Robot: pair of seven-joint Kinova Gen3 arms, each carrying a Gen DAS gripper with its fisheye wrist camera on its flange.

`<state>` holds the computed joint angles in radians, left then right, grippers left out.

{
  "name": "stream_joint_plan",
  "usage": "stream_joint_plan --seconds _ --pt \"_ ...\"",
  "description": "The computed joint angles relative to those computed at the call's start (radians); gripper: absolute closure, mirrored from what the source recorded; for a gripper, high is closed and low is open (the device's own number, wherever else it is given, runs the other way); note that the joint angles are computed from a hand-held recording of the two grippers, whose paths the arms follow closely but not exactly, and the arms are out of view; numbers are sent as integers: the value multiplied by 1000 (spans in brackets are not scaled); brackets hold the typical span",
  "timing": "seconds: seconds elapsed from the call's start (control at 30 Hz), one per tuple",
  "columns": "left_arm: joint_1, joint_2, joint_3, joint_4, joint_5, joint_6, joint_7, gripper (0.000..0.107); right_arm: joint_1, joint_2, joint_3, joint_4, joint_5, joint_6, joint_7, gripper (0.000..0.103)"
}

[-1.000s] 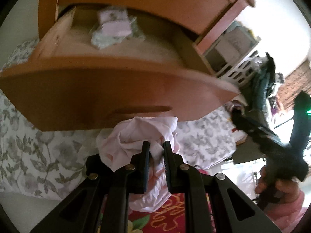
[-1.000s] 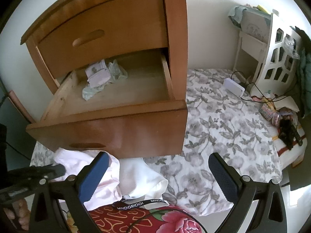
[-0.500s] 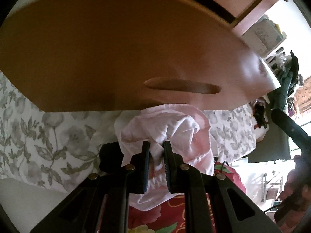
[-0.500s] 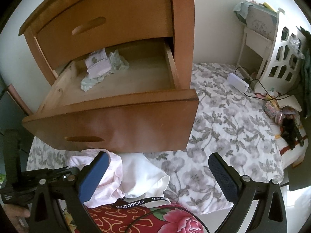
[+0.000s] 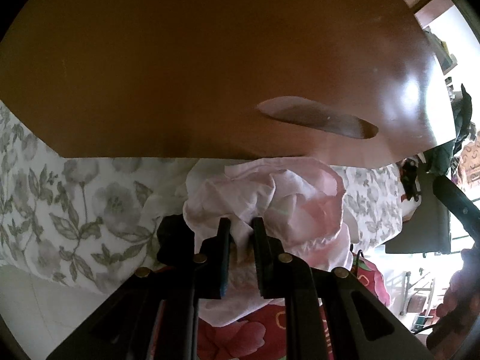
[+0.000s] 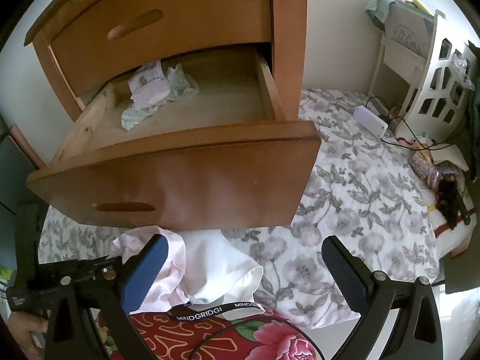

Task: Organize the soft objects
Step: 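Lower the pink cloth onto the red cushion with the left gripper, then open the left gripper to release the pink cloth on the cushion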

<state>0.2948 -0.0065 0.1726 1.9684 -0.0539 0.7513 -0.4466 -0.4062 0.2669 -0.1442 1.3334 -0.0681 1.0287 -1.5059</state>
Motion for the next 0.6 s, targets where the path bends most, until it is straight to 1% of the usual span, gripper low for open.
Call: stream_joint_plan --seconds 0.27,0.3,0.37,0.4,0.57,0.6 --pt "-9 12 -10 10 31 -9 -24 90 -9 11 0 -6 8 12 -2 0" --pt "-9 12 -10 10 32 -7 -24 87 -11 12 0 -7 9 13 -3 0" --pt "-10 12 -11 7 29 4 -17 77 -11 13 0 -9 10 13 -3 0" --pt "-10 11 -11 7 27 10 -11 69 -12 13 0 -9 10 12 -4 0" --pt "-13 -1 -8 4 16 24 9 59 -13 11 0 -5 12 8 -7 0" --pt "-10 1 -4 -1 7 30 22 56 -12 11 0 -7 11 10 -6 0"
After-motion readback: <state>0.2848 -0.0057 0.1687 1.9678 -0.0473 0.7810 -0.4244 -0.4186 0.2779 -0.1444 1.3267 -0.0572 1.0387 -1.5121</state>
